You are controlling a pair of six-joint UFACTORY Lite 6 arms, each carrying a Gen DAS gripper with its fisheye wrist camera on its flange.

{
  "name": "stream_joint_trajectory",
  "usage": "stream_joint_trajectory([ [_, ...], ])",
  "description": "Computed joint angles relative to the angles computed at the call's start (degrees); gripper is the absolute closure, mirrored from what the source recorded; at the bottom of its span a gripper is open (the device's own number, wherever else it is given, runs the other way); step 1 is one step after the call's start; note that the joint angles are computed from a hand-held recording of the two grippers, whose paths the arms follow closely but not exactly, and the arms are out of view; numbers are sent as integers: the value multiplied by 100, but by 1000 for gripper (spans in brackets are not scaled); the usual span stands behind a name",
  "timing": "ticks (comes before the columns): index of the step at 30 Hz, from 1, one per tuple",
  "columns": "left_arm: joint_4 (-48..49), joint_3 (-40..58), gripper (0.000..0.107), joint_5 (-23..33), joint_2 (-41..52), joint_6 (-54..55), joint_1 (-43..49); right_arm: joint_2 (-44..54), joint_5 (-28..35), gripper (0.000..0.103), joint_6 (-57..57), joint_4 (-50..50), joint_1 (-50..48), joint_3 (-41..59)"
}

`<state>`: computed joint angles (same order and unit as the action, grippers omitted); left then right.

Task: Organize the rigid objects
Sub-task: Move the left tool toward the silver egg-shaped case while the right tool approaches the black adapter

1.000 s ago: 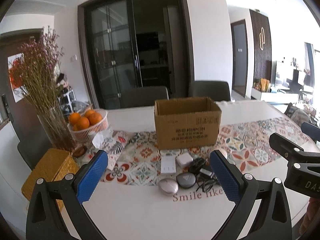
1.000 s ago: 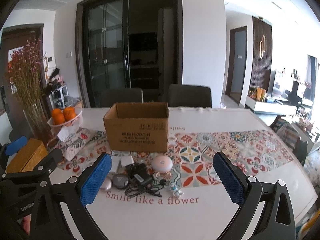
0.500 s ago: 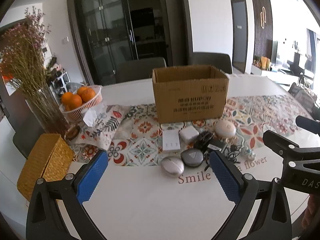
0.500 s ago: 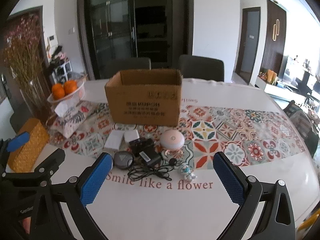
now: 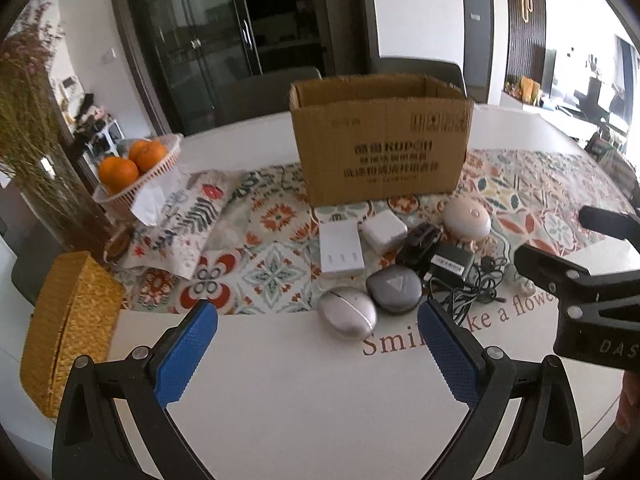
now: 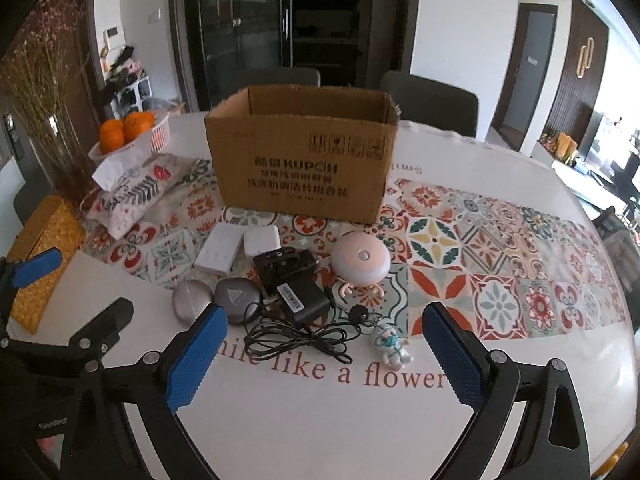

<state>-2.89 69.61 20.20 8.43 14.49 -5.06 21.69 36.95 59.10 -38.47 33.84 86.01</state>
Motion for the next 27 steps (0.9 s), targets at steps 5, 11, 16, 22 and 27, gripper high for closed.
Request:
stream_joint_trajectory([
  [5, 261, 202, 5, -50, 446, -115, -75, 516, -201, 14, -925, 635, -275, 414],
  [11, 98, 524, 9, -25, 982, 268, -69, 1215, -250, 17, -1874, 1281, -450, 1039],
  [16, -75, 798, 12, -3, 1444, 661, -39, 1682, -262, 19, -2236, 1557, -534, 1463],
  [22, -498, 1192, 16, 184, 1958, 1044, 9, 2194, -238, 24, -2574, 1914, -672, 1968],
  [27, -930, 1418, 16, 271, 2263, 1490, 24, 2435, -284, 26, -2799, 2166, -774, 2168],
])
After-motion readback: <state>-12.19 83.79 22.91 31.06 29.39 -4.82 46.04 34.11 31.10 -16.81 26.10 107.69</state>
